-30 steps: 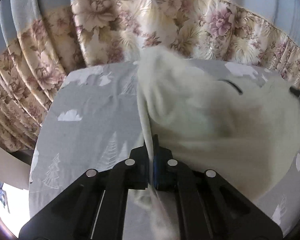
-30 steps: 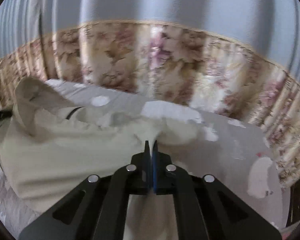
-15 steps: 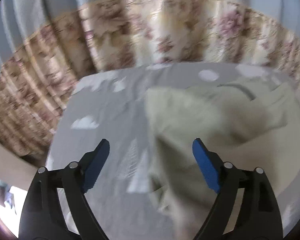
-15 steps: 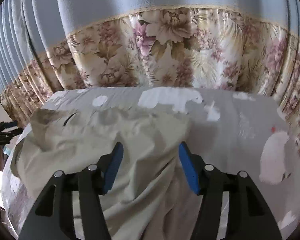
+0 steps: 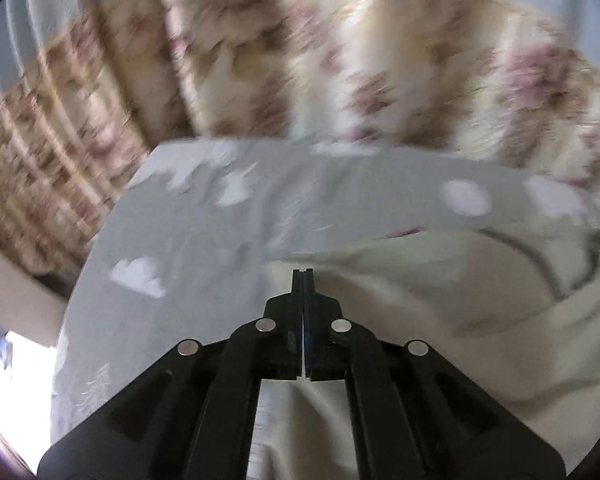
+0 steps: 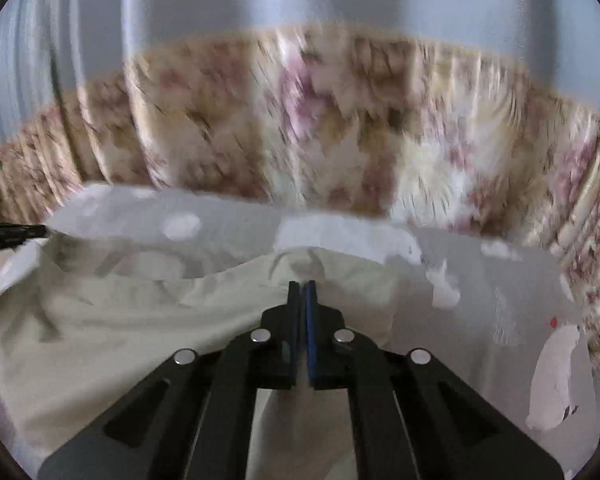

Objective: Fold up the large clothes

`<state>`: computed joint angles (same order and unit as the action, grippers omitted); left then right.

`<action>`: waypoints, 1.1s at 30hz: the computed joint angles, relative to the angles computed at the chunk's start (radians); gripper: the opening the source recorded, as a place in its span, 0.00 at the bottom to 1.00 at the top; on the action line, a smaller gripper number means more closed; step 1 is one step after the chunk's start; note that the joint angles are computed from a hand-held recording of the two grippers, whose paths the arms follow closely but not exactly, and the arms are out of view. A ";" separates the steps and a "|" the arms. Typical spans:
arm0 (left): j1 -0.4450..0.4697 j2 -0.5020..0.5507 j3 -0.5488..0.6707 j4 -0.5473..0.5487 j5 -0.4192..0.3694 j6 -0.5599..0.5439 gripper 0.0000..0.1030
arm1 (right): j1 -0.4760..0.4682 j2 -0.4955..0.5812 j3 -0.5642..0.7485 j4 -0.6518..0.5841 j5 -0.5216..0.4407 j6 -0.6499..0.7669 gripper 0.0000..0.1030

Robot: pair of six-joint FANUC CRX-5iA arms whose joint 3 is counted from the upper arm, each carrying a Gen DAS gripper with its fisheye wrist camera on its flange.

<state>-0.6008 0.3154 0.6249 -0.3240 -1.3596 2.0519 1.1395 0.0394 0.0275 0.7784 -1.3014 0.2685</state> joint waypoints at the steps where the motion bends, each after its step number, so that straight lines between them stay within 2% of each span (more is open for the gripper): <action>1: 0.019 0.000 -0.015 0.025 -0.009 -0.010 0.00 | -0.020 0.023 0.036 -0.067 -0.027 0.038 0.05; 2: 0.037 -0.021 -0.050 0.057 0.000 -0.021 0.00 | -0.029 0.040 0.053 -0.102 -0.064 0.050 0.10; 3: 0.050 -0.050 -0.088 0.077 0.023 -0.025 0.00 | -0.031 0.022 0.039 -0.131 -0.064 0.035 0.26; 4: 0.056 -0.090 -0.136 0.090 0.051 -0.025 0.07 | -0.026 -0.007 0.009 -0.133 -0.041 0.006 0.41; 5: 0.053 -0.116 -0.160 0.086 0.053 -0.024 0.44 | -0.010 -0.060 -0.044 -0.122 -0.004 -0.058 0.71; 6: 0.037 -0.155 -0.188 0.054 0.049 -0.010 0.84 | 0.011 -0.092 -0.077 -0.102 0.001 -0.102 0.76; 7: 0.005 -0.201 -0.224 -0.004 0.062 0.034 0.94 | 0.038 -0.118 -0.104 -0.077 -0.010 -0.141 0.76; 8: -0.013 -0.243 -0.262 -0.026 0.079 0.058 0.97 | 0.084 -0.156 -0.142 -0.048 -0.031 -0.189 0.76; 13: -0.024 -0.415 -0.490 0.138 0.197 0.067 0.97 | 0.282 -0.313 -0.303 0.020 -0.070 -0.434 0.76; 14: -0.031 -0.446 -0.538 0.172 0.220 0.061 0.97 | 0.348 -0.334 -0.331 0.036 -0.104 -0.492 0.76; 18: -0.104 -0.514 -0.635 0.144 0.257 0.126 0.96 | 0.491 -0.383 -0.403 0.094 -0.152 -0.634 0.76; 19: -0.116 -0.524 -0.647 0.140 0.267 0.130 0.94 | 0.496 -0.396 -0.418 0.082 -0.112 -0.657 0.75; 20: -0.105 -0.532 -0.672 0.175 0.298 0.094 0.83 | 0.476 -0.399 -0.425 0.064 -0.065 -0.653 0.74; 21: -0.072 -0.533 -0.700 0.253 0.335 0.020 0.58 | 0.453 -0.394 -0.428 0.043 -0.025 -0.644 0.52; 22: -0.072 -0.510 -0.696 0.285 0.354 -0.005 0.47 | 0.428 -0.386 -0.429 0.017 0.015 -0.629 0.37; 23: -0.082 -0.486 -0.667 0.264 0.332 0.001 0.45 | 0.391 -0.369 -0.428 -0.008 0.071 -0.621 0.25; 24: -0.119 -0.450 -0.606 0.191 0.287 0.028 0.40 | 0.383 -0.350 -0.427 0.010 0.075 -0.624 0.16; 26: -0.155 -0.405 -0.521 0.125 0.239 -0.002 0.32 | 0.387 -0.277 -0.358 0.066 -0.033 -0.545 0.12; 28: -0.145 -0.393 -0.467 0.124 0.224 -0.060 0.28 | 0.397 -0.226 -0.277 0.138 -0.133 -0.454 0.11; 30: -0.125 -0.396 -0.401 0.116 0.209 -0.096 0.20 | 0.414 -0.157 -0.152 0.205 -0.262 -0.293 0.10; 32: -0.082 -0.418 -0.393 0.179 0.210 -0.144 0.19 | 0.449 -0.109 -0.046 0.244 -0.368 -0.161 0.09; 33: -0.041 -0.447 -0.426 0.261 0.226 -0.214 0.20 | 0.471 -0.098 -0.015 0.244 -0.413 -0.129 0.10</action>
